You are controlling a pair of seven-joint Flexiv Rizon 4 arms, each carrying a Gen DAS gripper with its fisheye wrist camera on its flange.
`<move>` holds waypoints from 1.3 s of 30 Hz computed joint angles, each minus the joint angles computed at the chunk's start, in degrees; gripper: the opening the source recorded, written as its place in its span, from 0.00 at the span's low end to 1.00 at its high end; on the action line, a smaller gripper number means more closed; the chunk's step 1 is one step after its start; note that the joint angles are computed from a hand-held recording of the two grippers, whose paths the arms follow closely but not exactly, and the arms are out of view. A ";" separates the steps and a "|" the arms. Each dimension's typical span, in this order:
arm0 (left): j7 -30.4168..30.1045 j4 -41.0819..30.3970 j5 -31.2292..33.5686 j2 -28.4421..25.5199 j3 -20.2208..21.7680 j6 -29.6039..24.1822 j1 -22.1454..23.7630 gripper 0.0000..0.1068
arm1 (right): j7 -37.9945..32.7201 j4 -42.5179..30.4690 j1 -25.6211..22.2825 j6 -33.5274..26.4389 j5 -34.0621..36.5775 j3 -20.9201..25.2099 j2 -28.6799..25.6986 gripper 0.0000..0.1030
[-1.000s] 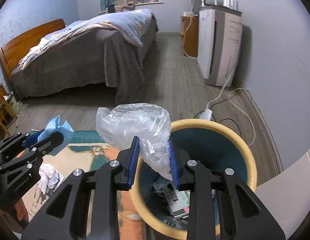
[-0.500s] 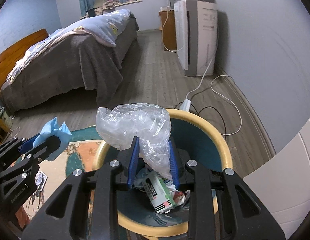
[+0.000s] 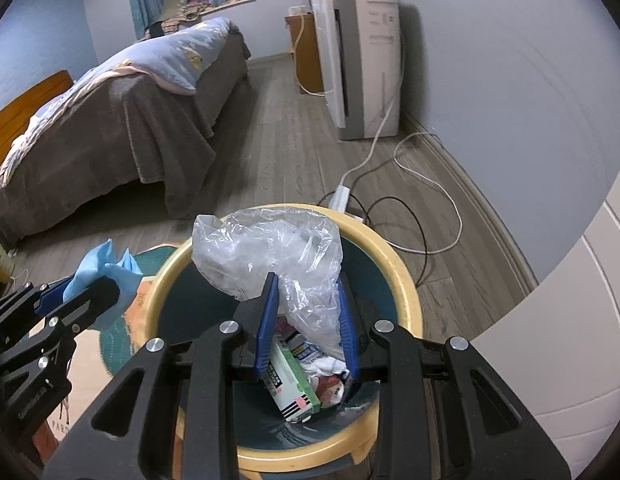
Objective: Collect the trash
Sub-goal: 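Carry the bubble wrap to the bin with the right gripper while the left carries the mask, then open both grippers over the bin, dropping the bubble wrap and blue mask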
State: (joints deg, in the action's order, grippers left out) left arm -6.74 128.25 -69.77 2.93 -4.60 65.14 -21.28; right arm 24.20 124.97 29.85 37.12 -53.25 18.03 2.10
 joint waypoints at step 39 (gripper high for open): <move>6.67 -0.64 -4.33 -5.91 -3.70 7.60 -2.31 0.53 | 5.01 3.54 -3.80 14.41 -3.88 -3.97 -4.20 0.37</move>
